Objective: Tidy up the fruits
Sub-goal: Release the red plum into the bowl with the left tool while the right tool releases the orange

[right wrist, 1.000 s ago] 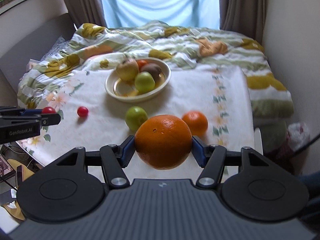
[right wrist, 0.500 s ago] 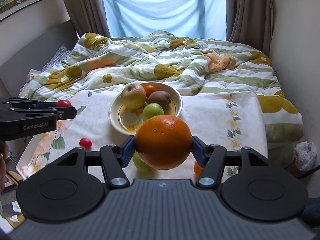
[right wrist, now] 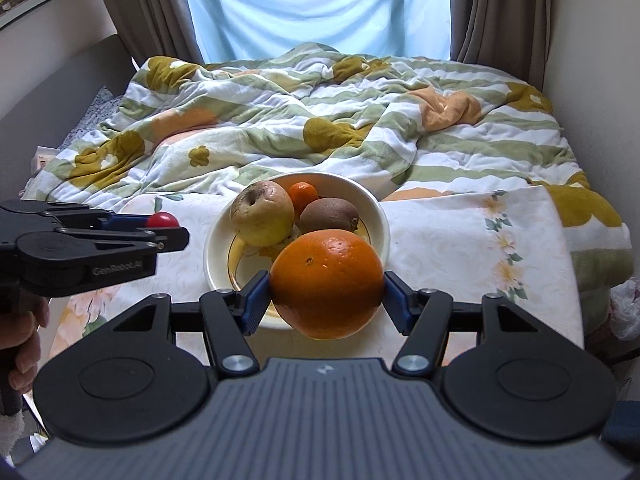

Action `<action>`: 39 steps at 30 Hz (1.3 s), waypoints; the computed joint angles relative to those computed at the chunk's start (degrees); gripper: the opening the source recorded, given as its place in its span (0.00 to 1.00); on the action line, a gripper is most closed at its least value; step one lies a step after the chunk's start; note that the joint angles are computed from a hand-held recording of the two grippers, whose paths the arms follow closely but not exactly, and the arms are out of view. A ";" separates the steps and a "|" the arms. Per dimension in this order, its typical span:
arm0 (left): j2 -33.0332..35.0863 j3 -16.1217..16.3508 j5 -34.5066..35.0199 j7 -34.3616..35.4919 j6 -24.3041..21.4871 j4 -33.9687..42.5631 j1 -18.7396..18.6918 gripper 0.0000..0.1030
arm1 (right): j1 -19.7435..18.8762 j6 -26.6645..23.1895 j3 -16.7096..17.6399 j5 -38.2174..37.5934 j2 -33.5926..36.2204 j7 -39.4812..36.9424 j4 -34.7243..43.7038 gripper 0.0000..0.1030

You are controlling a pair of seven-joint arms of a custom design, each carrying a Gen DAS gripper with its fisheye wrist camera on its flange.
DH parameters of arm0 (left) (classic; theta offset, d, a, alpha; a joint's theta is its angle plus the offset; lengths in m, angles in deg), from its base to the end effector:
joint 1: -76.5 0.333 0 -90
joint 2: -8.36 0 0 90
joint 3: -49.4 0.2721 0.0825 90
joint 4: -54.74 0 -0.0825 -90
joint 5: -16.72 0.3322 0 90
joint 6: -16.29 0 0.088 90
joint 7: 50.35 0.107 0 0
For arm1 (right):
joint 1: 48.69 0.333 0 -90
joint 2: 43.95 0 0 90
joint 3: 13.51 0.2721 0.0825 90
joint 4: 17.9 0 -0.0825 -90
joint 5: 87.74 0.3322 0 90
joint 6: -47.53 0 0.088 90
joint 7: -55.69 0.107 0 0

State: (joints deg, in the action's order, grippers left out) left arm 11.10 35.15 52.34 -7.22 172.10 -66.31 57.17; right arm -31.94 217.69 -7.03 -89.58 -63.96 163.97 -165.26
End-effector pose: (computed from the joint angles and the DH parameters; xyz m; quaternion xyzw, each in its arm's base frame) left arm 0.4429 -0.3179 0.4360 -0.5746 0.7503 -0.2477 0.2136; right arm 0.3991 0.1759 0.4611 -0.6980 0.6163 -0.1744 0.3202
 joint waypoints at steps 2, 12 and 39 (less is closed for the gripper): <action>1.96 0.12 -2.02 2.80 0.12 1.33 0.28 0.36 | -0.72 0.04 0.73 -0.55 2.26 0.89 1.68 0.73; 8.19 1.08 -11.92 14.95 0.37 5.77 0.04 0.36 | -2.34 -0.85 1.38 -4.73 9.41 5.81 7.84 0.73; -7.39 -0.23 -8.56 5.37 3.14 -9.93 4.09 0.92 | 3.08 -2.41 -1.15 2.55 14.67 -5.30 13.47 0.73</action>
State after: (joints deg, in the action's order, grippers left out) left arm 3.71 34.92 43.78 -1.85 175.24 -76.24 61.26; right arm -28.85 215.28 -8.18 -87.03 -49.29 158.67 -151.78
